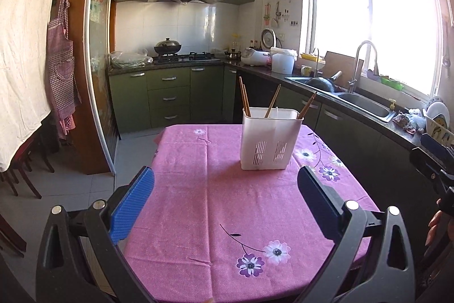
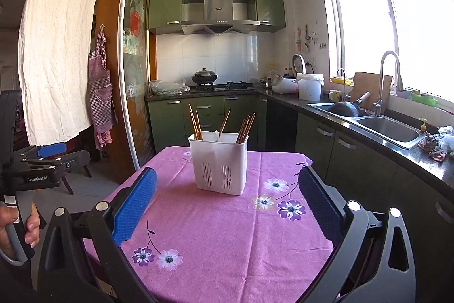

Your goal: Organize utensils

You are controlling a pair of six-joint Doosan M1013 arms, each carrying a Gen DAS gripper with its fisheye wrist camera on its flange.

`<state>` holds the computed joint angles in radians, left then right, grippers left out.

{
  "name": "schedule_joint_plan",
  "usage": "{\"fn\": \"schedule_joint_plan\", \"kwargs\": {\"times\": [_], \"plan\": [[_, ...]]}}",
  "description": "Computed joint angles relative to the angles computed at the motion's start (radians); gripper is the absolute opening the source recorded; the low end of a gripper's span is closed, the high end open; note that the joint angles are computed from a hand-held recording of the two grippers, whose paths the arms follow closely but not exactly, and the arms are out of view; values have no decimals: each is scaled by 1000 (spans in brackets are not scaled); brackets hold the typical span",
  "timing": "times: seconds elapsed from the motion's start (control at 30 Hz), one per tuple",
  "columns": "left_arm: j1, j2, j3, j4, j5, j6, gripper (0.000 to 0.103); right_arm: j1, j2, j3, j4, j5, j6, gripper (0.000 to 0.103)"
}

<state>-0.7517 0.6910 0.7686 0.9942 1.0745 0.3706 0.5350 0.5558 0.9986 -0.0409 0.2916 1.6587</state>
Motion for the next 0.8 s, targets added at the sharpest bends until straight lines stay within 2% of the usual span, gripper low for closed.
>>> {"fn": "schedule_joint_plan", "kwargs": {"times": [0.8], "plan": [[0, -8, 11, -3, 15, -24, 96, 4, 38, -66, 71, 61, -78, 98]]}}
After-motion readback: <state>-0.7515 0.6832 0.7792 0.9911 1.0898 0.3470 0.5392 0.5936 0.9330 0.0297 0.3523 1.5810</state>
